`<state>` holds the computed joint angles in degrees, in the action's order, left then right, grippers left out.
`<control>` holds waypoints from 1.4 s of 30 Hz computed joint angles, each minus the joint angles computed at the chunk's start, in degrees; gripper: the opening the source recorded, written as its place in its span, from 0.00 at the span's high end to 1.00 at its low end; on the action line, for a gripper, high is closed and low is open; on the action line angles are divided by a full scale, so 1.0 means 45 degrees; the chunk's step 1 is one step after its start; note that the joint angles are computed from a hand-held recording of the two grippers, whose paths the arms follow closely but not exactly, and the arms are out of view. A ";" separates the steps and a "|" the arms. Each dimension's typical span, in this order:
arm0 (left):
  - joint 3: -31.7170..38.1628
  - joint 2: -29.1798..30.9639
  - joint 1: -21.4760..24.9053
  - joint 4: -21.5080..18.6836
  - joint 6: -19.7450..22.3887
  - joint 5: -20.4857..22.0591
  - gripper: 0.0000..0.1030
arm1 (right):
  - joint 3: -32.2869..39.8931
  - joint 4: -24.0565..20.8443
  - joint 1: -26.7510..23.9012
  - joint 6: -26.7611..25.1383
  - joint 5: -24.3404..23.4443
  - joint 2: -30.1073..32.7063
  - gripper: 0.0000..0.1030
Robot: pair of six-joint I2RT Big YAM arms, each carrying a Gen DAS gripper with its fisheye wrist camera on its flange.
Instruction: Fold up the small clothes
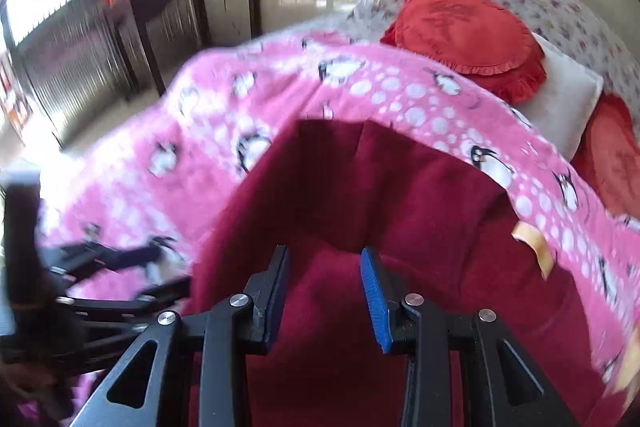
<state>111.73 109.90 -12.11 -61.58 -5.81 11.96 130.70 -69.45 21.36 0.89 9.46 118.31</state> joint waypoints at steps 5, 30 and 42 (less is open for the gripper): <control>-0.0084 0.0041 -0.0043 0.0283 0.0165 0.0028 0.48 | 0.0950 -0.1398 -0.0342 -0.0742 -0.1438 0.0829 0.64; 0.0654 0.0132 -0.1144 0.0451 0.0892 0.0018 0.48 | -0.6303 0.3116 -0.0989 0.4204 -0.0477 -0.4305 0.81; 0.0842 0.0111 -0.1484 0.0058 0.0987 -0.0457 0.47 | -1.0377 0.4387 -0.2510 0.6627 -0.0216 -0.7757 0.60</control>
<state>115.53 110.40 -18.79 -61.31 -1.37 9.90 84.00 -49.71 10.07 30.71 8.49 83.40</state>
